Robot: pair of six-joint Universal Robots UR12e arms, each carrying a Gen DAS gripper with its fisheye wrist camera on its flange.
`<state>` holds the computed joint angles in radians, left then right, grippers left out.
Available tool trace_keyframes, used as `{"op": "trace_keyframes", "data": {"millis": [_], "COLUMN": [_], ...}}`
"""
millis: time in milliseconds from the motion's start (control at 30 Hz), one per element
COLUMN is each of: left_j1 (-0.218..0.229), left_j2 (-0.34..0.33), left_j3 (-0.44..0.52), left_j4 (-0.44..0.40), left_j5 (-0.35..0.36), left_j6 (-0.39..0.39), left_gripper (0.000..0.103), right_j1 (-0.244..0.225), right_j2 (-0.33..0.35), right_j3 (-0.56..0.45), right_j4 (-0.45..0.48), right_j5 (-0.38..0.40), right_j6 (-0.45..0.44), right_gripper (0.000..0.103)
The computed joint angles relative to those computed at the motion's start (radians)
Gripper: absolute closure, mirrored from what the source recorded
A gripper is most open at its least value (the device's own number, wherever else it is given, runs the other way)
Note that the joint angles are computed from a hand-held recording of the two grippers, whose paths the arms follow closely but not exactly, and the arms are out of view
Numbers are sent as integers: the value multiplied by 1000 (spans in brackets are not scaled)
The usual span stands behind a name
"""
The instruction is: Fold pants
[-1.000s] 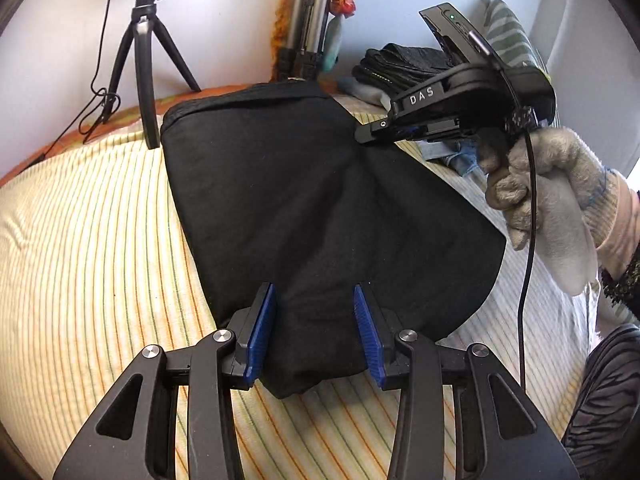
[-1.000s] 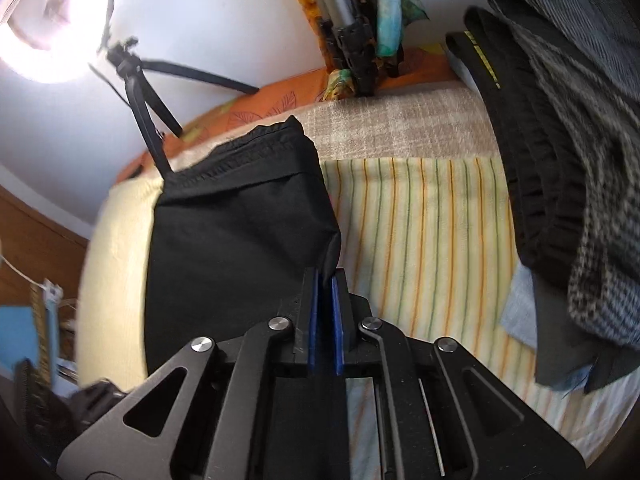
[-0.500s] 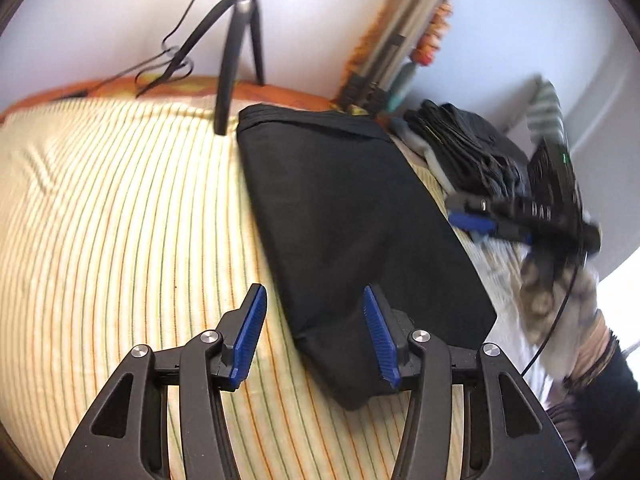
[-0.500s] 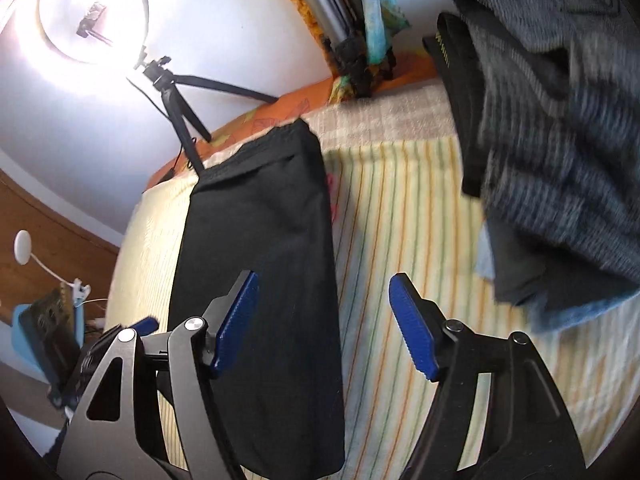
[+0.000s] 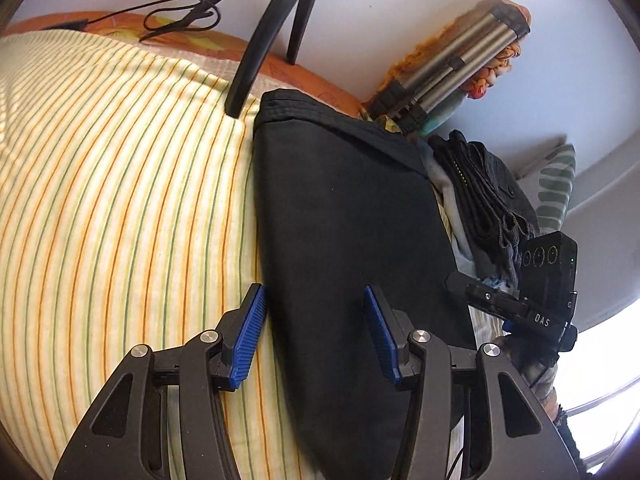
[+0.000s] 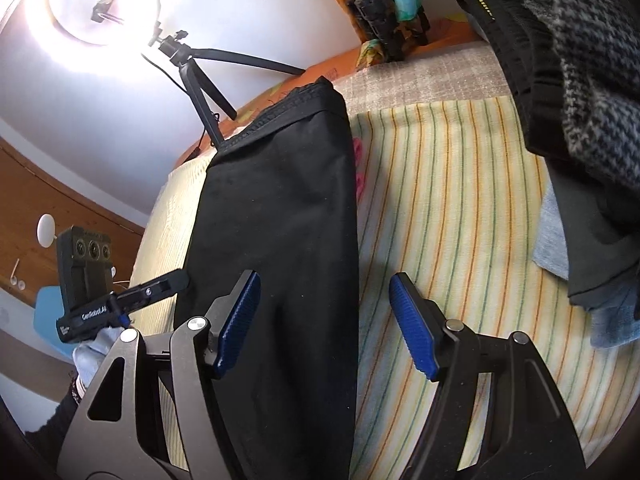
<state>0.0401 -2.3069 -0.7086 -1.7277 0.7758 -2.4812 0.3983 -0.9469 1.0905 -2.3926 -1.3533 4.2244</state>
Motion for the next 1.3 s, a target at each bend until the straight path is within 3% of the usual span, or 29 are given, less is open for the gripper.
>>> {"op": "trace_keyframes", "data": {"millis": [100, 267, 400, 533, 633, 767, 1000, 1300], "left_j1": [-11, -18, -22, -31, -32, -32, -26, -9], "left_j2": [-2, -10, -1, 16, 34, 68, 123, 175], "left_j3": [3, 11, -13, -51, -83, -139, -213, -259], "left_j4": [26, 38, 82, 174, 229, 323, 435, 475], "left_j5": [17, 17, 14, 53, 61, 69, 66, -10], "left_j6": [6, 17, 12, -26, -37, -36, 1, 36], "left_gripper": [54, 54, 54, 70, 81, 90, 93, 93], "right_j1": [0, 5, 22, 26, 33, 44, 62, 86], "right_j2": [9, 26, 50, 59, 78, 106, 137, 113], "right_j3": [-4, -27, -89, -113, -170, -253, -352, -375], "right_j4": [-23, -29, 59, 90, 141, 213, 306, 334], "right_j5": [20, 15, -58, -77, -113, -160, -219, -328], "right_j6": [1, -12, -28, -14, -48, -92, -153, -207], "right_gripper": [42, 43, 56, 77, 86, 89, 90, 90]}}
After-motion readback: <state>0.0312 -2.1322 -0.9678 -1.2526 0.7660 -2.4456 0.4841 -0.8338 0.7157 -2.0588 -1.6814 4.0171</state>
